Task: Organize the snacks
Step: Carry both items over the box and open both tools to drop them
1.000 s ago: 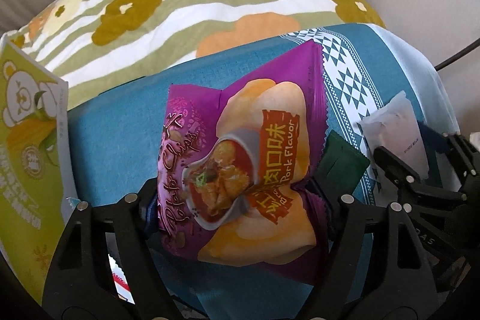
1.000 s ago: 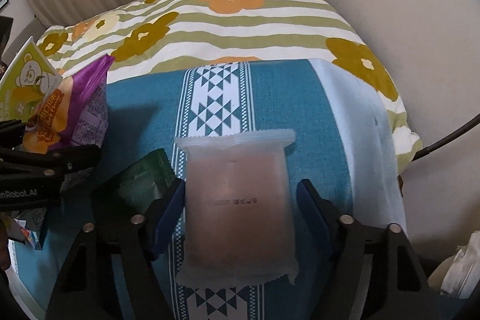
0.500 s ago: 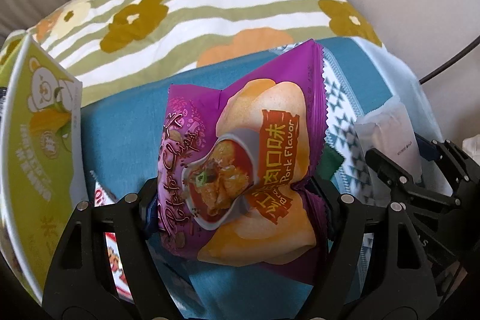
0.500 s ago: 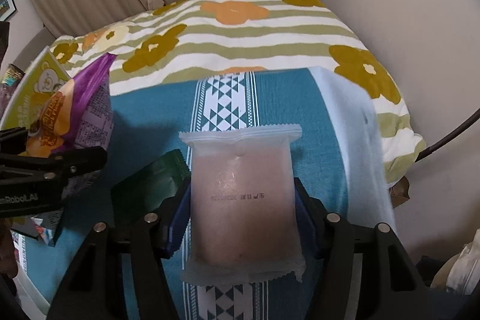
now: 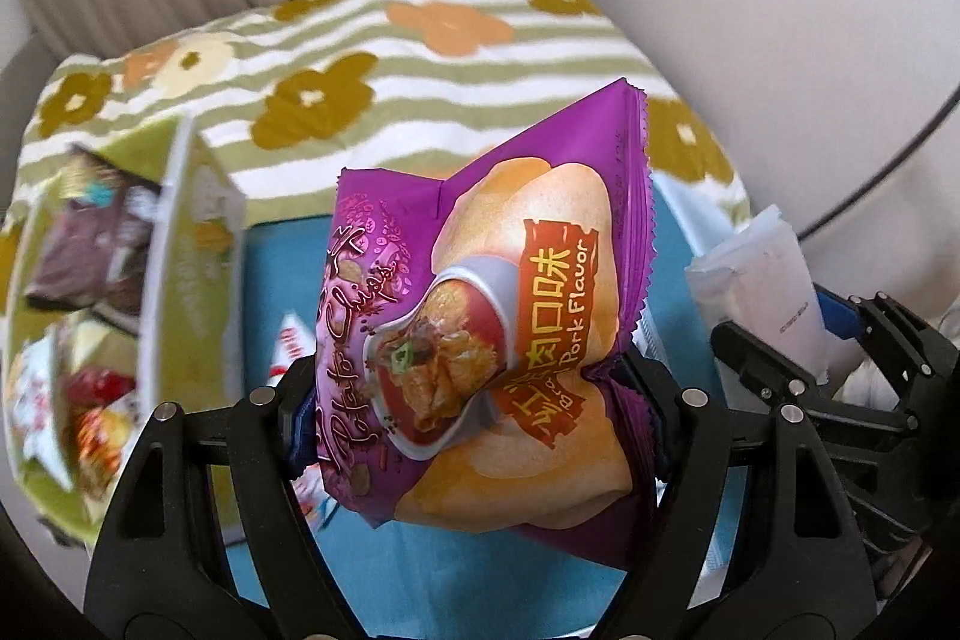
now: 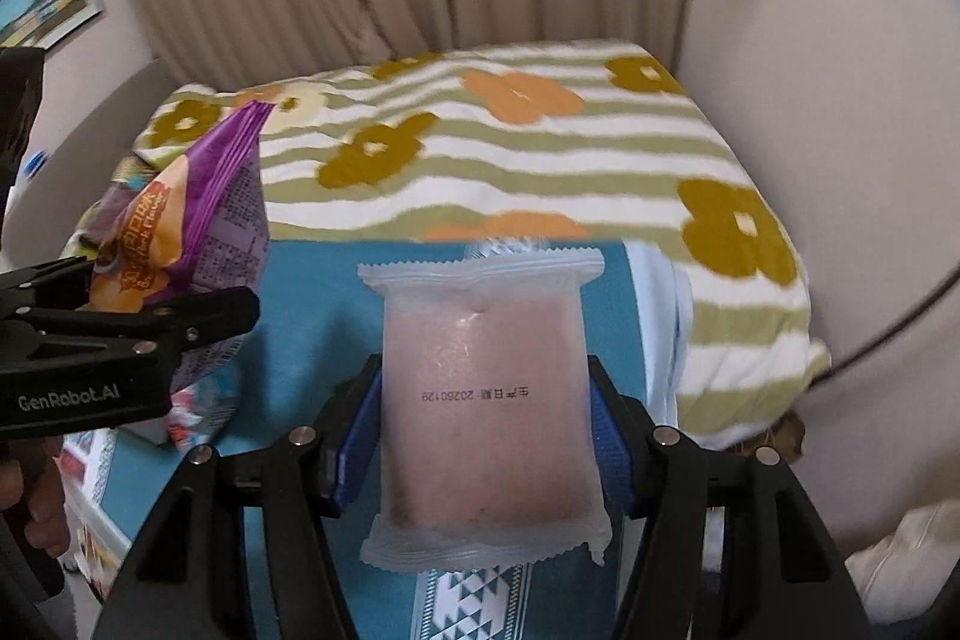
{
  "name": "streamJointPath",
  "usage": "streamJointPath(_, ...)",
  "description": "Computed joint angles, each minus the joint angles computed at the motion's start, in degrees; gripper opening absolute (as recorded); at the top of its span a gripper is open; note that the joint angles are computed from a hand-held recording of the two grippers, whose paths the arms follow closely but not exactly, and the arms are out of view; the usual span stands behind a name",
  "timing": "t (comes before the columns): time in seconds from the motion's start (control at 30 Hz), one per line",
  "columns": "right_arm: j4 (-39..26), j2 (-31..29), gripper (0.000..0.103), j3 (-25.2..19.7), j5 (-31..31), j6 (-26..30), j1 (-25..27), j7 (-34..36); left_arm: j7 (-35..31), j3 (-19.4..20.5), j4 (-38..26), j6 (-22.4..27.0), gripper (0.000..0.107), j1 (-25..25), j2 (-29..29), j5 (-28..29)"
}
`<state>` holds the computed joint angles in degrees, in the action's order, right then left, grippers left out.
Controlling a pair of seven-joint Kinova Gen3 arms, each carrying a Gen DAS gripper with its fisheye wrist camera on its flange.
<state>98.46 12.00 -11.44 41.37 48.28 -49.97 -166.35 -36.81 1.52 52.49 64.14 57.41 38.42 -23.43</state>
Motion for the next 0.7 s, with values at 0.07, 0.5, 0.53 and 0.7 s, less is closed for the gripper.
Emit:
streamJointPath(0.07,-1.5,-0.5,0.058,-0.7,-0.2,-0.3,0.1,3.3,3.3,-1.5,2.4,0.2,0.076,1.4,-2.4,-1.5)
streamJointPath(0.5,-15.9,5.8,0.058,0.2,-3.9,-8.4,-5.3,17.3,16.5,-0.1,20.9,5.0,0.076,-0.5,-19.2,-12.2)
streamJointPath(0.53,-17.5,6.8,0.058,0.6,-4.5,-8.2,-6.0,18.1,16.6,0.3,22.4,4.4,0.076,-1.5,-20.3,-12.4)
streamJointPath(0.7,-26.4,12.5,0.058,3.9,-6.4,-5.3,-10.5,19.3,11.2,2.5,28.4,0.3,0.076,-9.8,-25.2,-10.6)
